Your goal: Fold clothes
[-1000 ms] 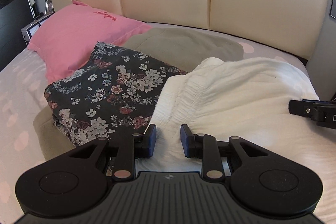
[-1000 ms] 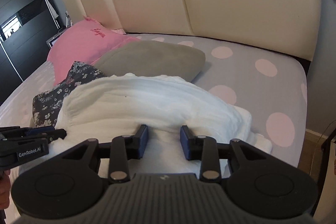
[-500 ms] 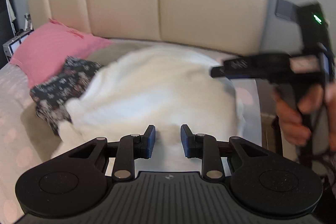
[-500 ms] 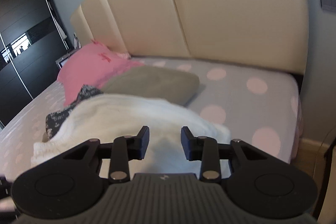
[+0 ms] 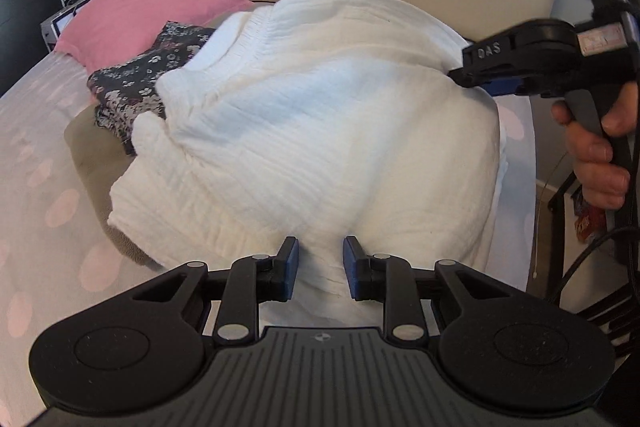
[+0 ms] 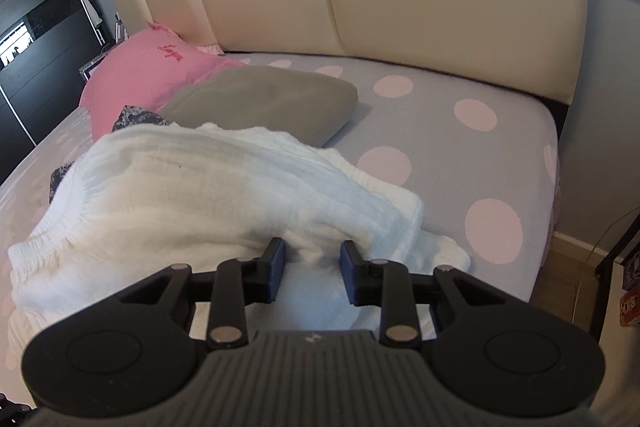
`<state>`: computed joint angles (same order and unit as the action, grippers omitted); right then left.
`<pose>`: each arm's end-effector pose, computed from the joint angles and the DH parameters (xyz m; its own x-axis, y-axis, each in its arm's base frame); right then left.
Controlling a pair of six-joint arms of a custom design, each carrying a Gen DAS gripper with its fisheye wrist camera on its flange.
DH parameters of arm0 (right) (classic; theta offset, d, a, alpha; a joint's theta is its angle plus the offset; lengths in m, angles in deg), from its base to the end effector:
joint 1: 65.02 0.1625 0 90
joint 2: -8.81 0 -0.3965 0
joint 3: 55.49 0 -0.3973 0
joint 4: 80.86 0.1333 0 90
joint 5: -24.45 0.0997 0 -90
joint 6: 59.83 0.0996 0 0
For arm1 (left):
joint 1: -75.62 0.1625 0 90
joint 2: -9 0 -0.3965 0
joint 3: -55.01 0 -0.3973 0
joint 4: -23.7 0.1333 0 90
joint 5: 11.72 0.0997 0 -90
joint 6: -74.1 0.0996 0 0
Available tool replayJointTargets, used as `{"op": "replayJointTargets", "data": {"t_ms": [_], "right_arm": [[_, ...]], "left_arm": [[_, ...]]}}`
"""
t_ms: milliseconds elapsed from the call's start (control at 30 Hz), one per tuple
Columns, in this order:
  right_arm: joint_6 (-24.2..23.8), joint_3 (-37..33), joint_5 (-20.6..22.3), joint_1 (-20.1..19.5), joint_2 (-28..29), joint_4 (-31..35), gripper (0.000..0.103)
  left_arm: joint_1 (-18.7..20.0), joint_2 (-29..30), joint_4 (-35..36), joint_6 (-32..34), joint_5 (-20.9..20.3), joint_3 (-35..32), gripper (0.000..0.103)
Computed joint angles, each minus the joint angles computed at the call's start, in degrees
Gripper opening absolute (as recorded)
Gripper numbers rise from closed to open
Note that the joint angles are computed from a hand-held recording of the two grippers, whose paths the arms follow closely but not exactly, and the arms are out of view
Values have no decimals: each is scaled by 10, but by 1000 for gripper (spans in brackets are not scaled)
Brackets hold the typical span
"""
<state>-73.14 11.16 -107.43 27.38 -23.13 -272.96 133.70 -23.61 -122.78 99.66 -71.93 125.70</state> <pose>0.0990 -0.7664 0.2096 -0.7453 0.4804 0.4623 -0.1929 0.5084 -0.8393 -0.2513 -0.7490 0.0806 -0.5229 0.6414 -0.5615 0.8062 0.5860 -0.0814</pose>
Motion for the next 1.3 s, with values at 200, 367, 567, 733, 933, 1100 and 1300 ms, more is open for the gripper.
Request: {"op": "replayJointTargets", "data": {"t_ms": [200, 367, 567, 733, 933, 1100, 1300], "right_arm": [[-55, 44, -27, 32, -14, -89, 49], [-38, 123, -6, 60, -48, -148, 73], [-60, 186, -19, 91, -56, -227, 75], [-111, 201, -56, 113, -40, -296, 76], [-42, 252, -69, 126, -57, -245, 77], [-63, 254, -90, 139, -42, -251, 77], [-74, 245, -101, 145, -35, -256, 78]], "left_arm": [[-12, -39, -78, -26, 12, 58, 25], [-25, -68, -142, -35, 24, 102, 49], [-35, -103, -179, -60, 32, 143, 64], [-42, -126, -191, -75, 65, 172, 67], [-42, -151, -200, -103, 83, 204, 74], [-38, -166, -197, -120, 74, 223, 74], [-35, -174, -183, -138, 62, 234, 74]]}}
